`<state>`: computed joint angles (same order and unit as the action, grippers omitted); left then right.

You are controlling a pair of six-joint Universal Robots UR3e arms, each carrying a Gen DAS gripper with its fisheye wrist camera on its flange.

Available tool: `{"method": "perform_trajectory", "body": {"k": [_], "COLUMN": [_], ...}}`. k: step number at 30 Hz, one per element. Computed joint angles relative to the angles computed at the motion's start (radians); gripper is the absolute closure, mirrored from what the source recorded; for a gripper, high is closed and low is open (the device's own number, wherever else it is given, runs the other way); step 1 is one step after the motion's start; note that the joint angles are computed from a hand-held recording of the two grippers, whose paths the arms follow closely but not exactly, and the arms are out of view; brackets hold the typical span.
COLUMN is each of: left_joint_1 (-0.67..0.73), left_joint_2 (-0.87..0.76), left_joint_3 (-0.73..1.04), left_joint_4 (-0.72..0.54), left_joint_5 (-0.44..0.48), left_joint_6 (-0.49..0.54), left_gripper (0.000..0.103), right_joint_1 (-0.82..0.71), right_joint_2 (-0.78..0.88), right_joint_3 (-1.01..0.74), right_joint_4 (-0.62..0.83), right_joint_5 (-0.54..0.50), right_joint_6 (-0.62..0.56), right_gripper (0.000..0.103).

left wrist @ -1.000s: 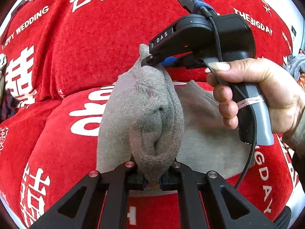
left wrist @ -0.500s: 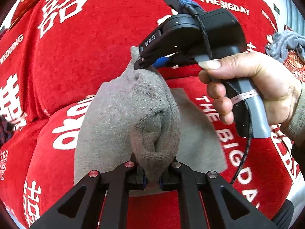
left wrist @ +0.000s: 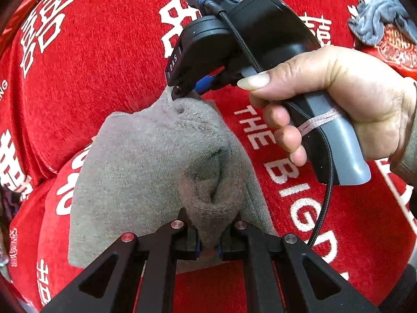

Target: Fold small clothes

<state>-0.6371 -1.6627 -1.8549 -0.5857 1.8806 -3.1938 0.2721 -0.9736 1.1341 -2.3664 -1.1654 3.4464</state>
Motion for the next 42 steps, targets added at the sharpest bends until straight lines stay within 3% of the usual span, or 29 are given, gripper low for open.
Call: {"method": "perform_trajectory", "body": {"k": [5,6,7,9,12,15,17,18,21,24,26,29,34,38,40,42], "left_joint_1": [-0.026,-0.030,-0.025,0.013,0.041,0.120,0.231,0.291,0.496,0.570,0.610,0.691,0.691,0.583,0.532,0.541], "left_joint_2": [-0.021,-0.017,0.004,0.070,0.198,0.319,0.382,0.403,0.404,0.340,0.336,0.367,0.329,0.053,-0.108,-0.184], "left_joint_3": [0.023,0.028,0.027,-0.011,-0.083,-0.126,-0.125,-0.123,-0.113,-0.114,-0.170,-0.231,-0.112,0.191,0.346,0.408], "left_joint_4": [-0.023,-0.035,-0.058,-0.067,-0.052,-0.055,-0.093,-0.112,-0.168,-0.202,-0.187,-0.220,-0.251,-0.317,-0.379,-0.421], "left_joint_5": [0.041,0.047,0.024,-0.047,-0.104,-0.187,-0.271,-0.311,-0.439,-0.432,-0.452,-0.555,-0.580,-0.474,-0.376,-0.409], "left_joint_6": [-0.029,-0.030,-0.027,-0.017,0.017,0.077,0.096,0.098,0.099,0.088,0.117,0.173,0.165,0.120,0.090,0.086], "left_gripper": [0.093,0.084,0.051,0.014,0.014,0.014,0.014,0.014,0.014,0.014,0.014,0.014,0.014,0.014,0.014,0.012], "right_joint_1": [-0.007,-0.010,-0.013,-0.021,-0.031,-0.025,-0.012,-0.002,0.030,0.069,0.047,0.020,0.025,0.004,-0.020,-0.010], "right_joint_2": [-0.005,-0.011,-0.023,-0.064,-0.145,-0.206,-0.215,-0.207,-0.165,-0.099,-0.105,-0.149,-0.180,-0.105,-0.029,0.030], "right_joint_3": [0.071,0.086,0.104,0.142,0.218,0.264,0.264,0.256,0.214,0.135,0.208,0.329,0.320,0.197,0.124,0.071], "right_joint_4": [-0.086,-0.098,-0.105,-0.106,-0.138,-0.180,-0.190,-0.189,-0.170,-0.091,-0.130,-0.235,-0.230,-0.178,-0.112,-0.095], "right_joint_5": [-0.007,-0.007,-0.016,-0.047,-0.082,-0.050,0.021,0.066,0.123,0.014,-0.007,-0.021,-0.071,-0.035,0.020,-0.004], "right_joint_6": [0.016,0.019,0.020,0.041,0.062,0.050,0.022,0.006,-0.035,-0.033,0.007,0.022,0.052,0.086,0.124,0.156], "right_gripper": [0.079,0.078,0.074,0.072,0.070,0.063,0.047,0.045,0.045,0.045,0.050,0.052,0.048,0.045,0.045,0.046]}}
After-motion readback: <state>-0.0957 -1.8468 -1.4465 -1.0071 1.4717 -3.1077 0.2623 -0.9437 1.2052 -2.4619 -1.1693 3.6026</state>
